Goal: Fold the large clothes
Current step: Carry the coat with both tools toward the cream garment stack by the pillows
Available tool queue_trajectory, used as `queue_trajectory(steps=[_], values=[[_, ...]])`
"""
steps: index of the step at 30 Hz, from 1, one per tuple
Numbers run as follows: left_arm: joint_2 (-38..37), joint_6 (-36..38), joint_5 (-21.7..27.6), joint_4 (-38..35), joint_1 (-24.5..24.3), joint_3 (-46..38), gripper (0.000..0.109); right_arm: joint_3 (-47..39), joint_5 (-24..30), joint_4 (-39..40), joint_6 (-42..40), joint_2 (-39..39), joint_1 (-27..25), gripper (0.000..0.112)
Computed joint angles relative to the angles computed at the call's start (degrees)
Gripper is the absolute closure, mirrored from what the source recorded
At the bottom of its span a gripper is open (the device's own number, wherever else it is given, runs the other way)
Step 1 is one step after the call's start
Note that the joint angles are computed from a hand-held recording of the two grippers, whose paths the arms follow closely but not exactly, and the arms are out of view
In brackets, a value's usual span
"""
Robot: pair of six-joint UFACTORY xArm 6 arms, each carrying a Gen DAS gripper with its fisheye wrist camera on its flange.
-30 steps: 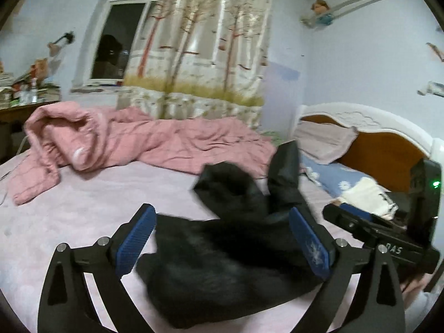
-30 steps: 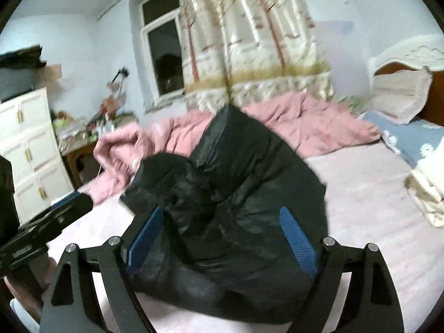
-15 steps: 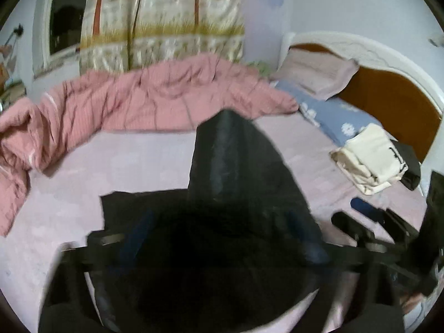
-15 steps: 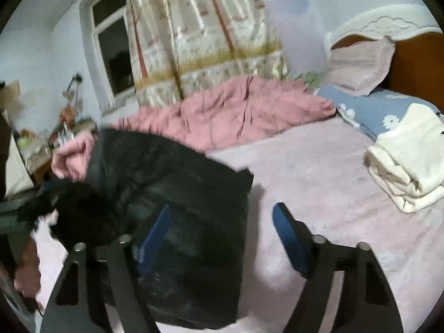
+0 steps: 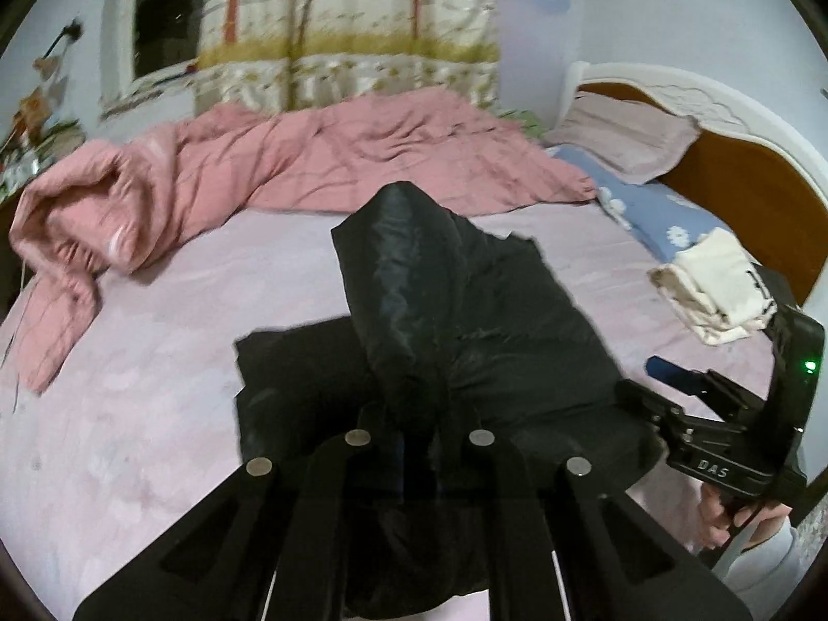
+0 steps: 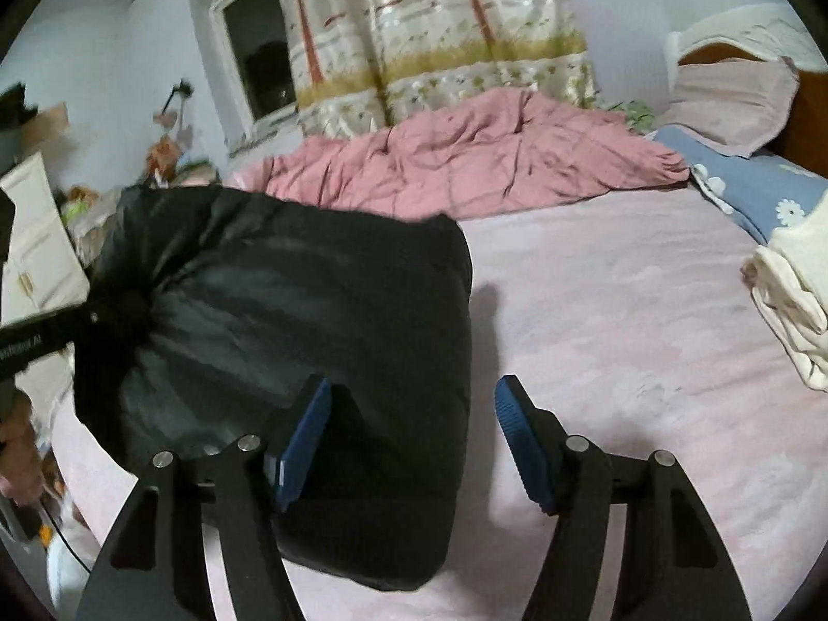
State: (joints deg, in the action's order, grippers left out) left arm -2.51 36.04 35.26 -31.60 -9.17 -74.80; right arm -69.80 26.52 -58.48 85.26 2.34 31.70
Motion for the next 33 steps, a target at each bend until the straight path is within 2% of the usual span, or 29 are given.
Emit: queue_trajectory(steps=[2, 4, 5, 6, 7, 8, 9, 11, 14, 19, 24, 26, 27, 29, 32, 33], values=[[0.5, -0.1, -0.2, -0.5, 1.4, 0.9, 0.099, -1.1, 0.2, 0.4, -0.7, 1.4, 0.7, 0.040], [0.7, -0.1, -1.4, -0.7, 2.2, 2.3, 0.092, -2.0, -0.2, 1.2, -2.0, 2.7, 1.2, 0.040], [0.9, -1.0, -3.0, 0.3, 2.5, 3.3, 0.081, -2.4, 0.0, 1.6, -2.6, 3.1, 1.4, 0.039], [1.1, -2.1, -4.3, 1.1, 2.6, 3.9, 0.064, -2.8, 0.3, 2.0, -3.2, 3.6, 1.6, 0.038], [1.3, -4.0, -6.9, 2.4, 2.7, 5.1, 0.054, -3.2, 0.7, 2.0, -3.4, 4.1, 1.8, 0.037], [1.7, -5.4, -8.6, 3.4, 2.8, 5.7, 0.038, -3.4, 0.9, 2.0, -3.3, 4.3, 1.9, 0.037], [2.3, -6.8, -9.4, 4.6, 3.0, 5.8, 0.030, -3.5, 0.7, 2.3, -3.3, 4.5, 1.8, 0.036], [3.7, -6.6, -8.9, 3.3, 3.7, 5.2, 0.026, -3.1, -0.6, 3.2, -3.6, 4.6, 1.3, 0.033], [5.0, -9.2, -9.4, 4.2, 4.0, 5.1, 0.015, -2.7, -1.8, 3.9, -3.5, 4.6, 0.6, 0.028], [6.5, -8.3, -7.0, -1.1, 5.3, 5.6, 0.013, -2.8, -1.3, 3.1, -2.9, 4.8, 0.5, 0.024], [6.5, -7.8, -6.8, -4.3, 6.1, 7.3, 0.008, -3.1, -0.7, 1.3, -1.8, 5.0, 0.8, 0.022], [7.2, -5.1, -4.5, -10.4, 7.1, 7.1, 0.008, -2.8, -1.7, 1.4, -1.2, 5.0, 0.5, 0.021], [7.9, -2.9, -1.6, -14.7, 7.9, 6.6, 0.007, -2.6, -2.4, 2.0, -1.2, 5.0, 0.3, 0.020], [10.2, 1.4, 6.9, -22.9, 10.2, 4.3, 0.006, -1.6, -6.1, 5.4, -2.6, 5.3, -1.0, 0.020], [10.6, 4.2, 10.0, -25.3, 11.3, 3.6, 0.006, 0.8, -14.3, 18.6, -9.5, 6.6, -3.0, 0.009], [10.9, 4.7, 11.7, -26.5, 11.7, 3.2, 0.006, 1.7, -16.9, 21.7, -10.2, 7.0, -3.5, 0.009]])
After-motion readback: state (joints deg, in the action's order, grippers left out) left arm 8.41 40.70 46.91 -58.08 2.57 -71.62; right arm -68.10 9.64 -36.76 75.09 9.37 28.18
